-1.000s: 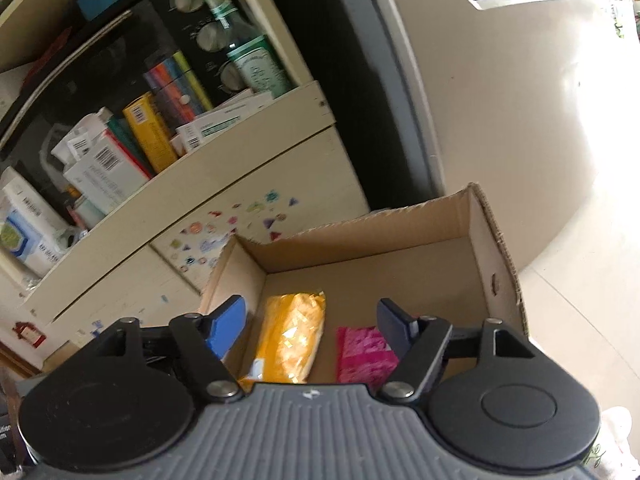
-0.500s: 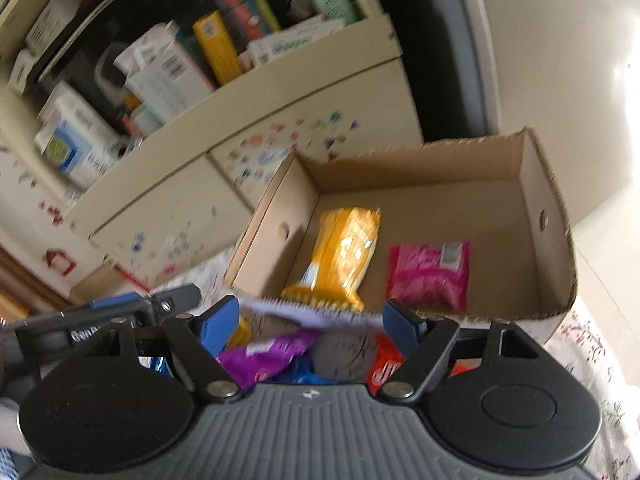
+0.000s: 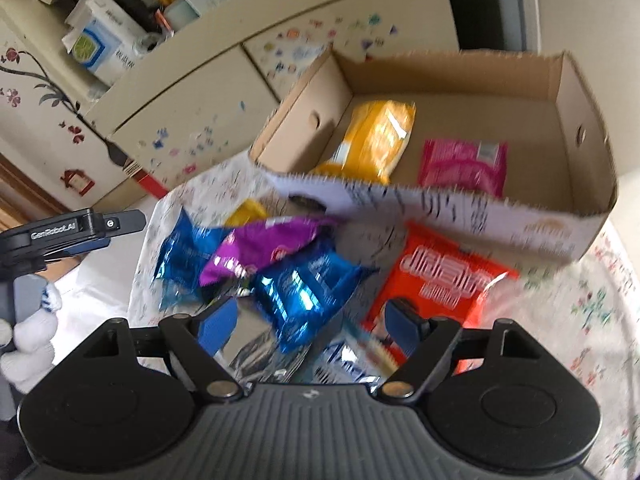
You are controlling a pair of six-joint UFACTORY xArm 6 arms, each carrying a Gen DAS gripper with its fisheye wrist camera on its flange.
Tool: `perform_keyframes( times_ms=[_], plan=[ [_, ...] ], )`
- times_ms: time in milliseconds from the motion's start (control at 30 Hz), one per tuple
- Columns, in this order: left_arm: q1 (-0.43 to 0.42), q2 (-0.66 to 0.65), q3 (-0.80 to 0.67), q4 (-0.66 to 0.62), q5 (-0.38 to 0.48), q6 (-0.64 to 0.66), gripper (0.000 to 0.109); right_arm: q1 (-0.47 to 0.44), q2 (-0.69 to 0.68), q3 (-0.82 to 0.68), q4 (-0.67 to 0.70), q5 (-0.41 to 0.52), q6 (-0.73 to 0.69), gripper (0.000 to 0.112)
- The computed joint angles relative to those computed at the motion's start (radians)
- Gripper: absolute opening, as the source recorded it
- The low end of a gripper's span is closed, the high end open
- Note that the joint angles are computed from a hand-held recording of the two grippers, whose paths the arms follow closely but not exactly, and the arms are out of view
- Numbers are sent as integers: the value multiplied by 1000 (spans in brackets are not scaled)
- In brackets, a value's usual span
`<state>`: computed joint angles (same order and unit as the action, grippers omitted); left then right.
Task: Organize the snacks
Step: 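Open the left tool over the box while the right tool drops the pink packet inside, then grasp the blue foil bag with the left tool while the right tool grasps the silver foil packet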
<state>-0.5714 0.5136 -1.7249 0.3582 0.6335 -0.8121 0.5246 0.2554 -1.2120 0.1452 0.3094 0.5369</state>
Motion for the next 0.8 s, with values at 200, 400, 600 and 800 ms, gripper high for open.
perform_keyframes(
  times_ms=[200,400,600,800],
  plan=[
    [11,11,17,-11,7,-12,87,11,17,-16,34,5,-38,86],
    [-12,59,-21,23,15,23,87,37,68,-81,155,25,-186,86],
    [-22,118,-82,31,28,52,87,76,129,-159,257,51,-387,86],
    [-31,178,-140,-8,44,106,87,100,196,-237,231,56,-501,86]
  ],
)
